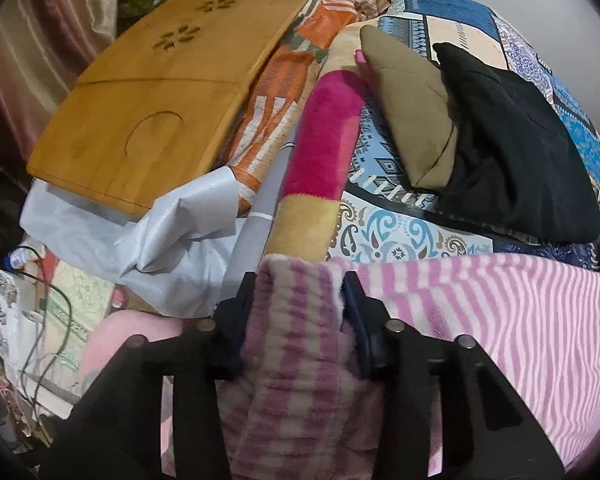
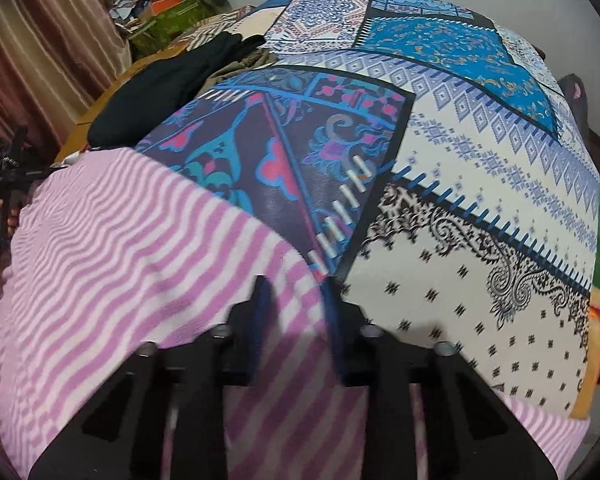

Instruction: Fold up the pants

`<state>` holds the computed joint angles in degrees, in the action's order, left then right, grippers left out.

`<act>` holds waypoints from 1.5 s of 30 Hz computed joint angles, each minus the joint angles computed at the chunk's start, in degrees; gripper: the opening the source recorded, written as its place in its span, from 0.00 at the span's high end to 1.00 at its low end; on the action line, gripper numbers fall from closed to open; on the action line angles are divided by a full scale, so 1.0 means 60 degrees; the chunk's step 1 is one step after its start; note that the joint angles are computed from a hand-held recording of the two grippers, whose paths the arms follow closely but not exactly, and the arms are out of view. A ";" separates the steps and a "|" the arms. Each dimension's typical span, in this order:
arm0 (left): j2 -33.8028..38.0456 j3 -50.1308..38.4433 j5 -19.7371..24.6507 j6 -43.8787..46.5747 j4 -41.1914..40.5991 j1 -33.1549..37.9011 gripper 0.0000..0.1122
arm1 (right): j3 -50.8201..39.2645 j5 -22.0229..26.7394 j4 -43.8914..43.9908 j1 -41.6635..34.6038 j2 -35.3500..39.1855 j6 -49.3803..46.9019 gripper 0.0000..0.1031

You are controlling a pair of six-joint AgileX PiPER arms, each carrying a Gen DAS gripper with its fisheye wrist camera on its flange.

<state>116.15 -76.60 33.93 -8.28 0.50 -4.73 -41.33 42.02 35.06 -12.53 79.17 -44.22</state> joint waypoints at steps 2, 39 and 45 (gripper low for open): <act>-0.0232 0.0212 -0.0156 -0.0620 0.0729 -0.0240 0.67 | 0.0224 -0.0328 -0.0670 0.0512 -0.0471 0.0674 0.91; 0.1043 -0.2778 0.1325 -0.3774 0.4529 -0.1215 0.62 | -0.2118 -0.2463 -0.4646 0.1693 0.0787 0.5073 0.68; -0.0130 -0.2137 0.1086 -0.4422 0.4842 -0.1972 0.45 | -0.1489 -0.1113 -0.3016 -0.1880 -0.0957 0.2209 0.61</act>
<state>115.37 -89.42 40.45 -34.81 29.55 -16.56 -50.26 35.33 16.97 -23.81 73.43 -30.97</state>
